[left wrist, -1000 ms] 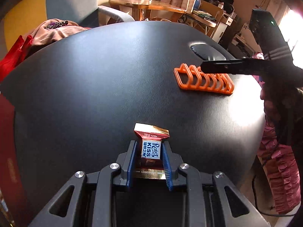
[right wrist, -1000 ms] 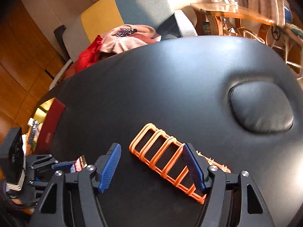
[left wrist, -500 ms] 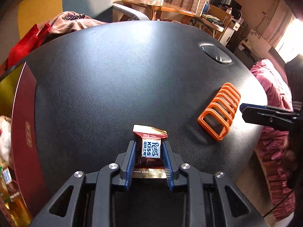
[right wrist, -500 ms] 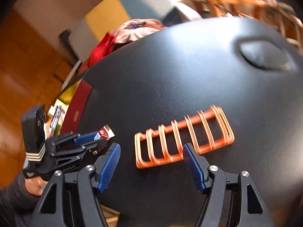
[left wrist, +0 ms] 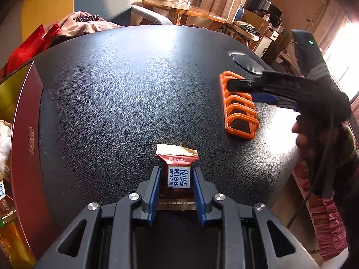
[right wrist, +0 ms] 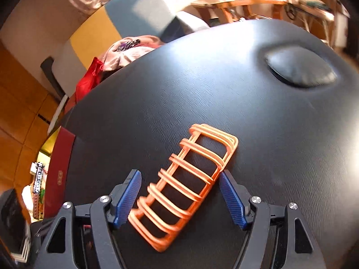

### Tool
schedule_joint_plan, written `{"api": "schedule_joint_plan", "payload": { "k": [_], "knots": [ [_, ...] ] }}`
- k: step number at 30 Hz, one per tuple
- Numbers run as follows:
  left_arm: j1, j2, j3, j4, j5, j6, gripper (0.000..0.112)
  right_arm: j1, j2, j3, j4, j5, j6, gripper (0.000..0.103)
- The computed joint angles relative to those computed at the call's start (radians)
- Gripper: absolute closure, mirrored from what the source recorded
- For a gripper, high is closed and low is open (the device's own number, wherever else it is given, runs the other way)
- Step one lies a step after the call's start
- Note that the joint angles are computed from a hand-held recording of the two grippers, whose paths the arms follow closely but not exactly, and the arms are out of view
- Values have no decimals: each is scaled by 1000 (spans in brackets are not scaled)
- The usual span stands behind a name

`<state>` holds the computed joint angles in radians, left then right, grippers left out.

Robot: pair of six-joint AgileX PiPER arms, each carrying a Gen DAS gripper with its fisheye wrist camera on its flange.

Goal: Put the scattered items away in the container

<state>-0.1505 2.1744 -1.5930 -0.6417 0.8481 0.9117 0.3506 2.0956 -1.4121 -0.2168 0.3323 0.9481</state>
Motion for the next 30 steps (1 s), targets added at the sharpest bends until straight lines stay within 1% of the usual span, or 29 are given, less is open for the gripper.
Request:
{"api": "schedule_joint_plan", "payload": {
  "k": [1,3,4,5,6,8,9,11,13,15,18,20,23,24,25,27,30],
  "knots": [
    [4,-1,2,-10,3,7,85,-2,24,-52,-7,43,-15,30],
    [12,-4,7,-24,2,17,80,6,51,-118,-58,120,25,30],
    [17,-5,8,-29,1,20,78,15,50,-124,-92,133,63,30],
    [22,-3,5,-36,9,22,70,27,44,-118,-129,139,103,30],
    [28,0,1,-49,22,26,67,48,39,-112,-183,156,158,30],
    [42,2,-3,-72,49,34,63,89,34,-108,-271,203,245,30],
    [52,-3,4,-78,54,42,62,117,35,-112,-326,240,305,30],
    [63,-23,30,-80,41,67,59,157,35,-107,-408,282,411,30],
    [74,-43,58,-83,29,102,58,181,37,-101,-453,308,495,30],
    [75,-59,74,-79,19,129,58,193,36,-84,-498,309,582,30],
    [37,-54,56,-46,6,118,58,187,23,-34,-539,260,690,26],
    [10,-40,37,4,-7,90,58,178,16,-7,-562,225,736,25],
    [-26,-23,26,55,-45,40,69,177,7,16,-586,209,753,25],
    [-32,-30,41,62,-73,37,75,179,4,27,-605,201,770,25],
    [-34,-34,51,68,-91,34,77,181,0,37,-625,194,787,25],
    [-32,-38,64,64,-110,40,86,187,-4,54,-662,188,821,24],
    [-28,-45,85,57,-140,50,88,196,0,57,-698,194,852,23]
  ]
}}
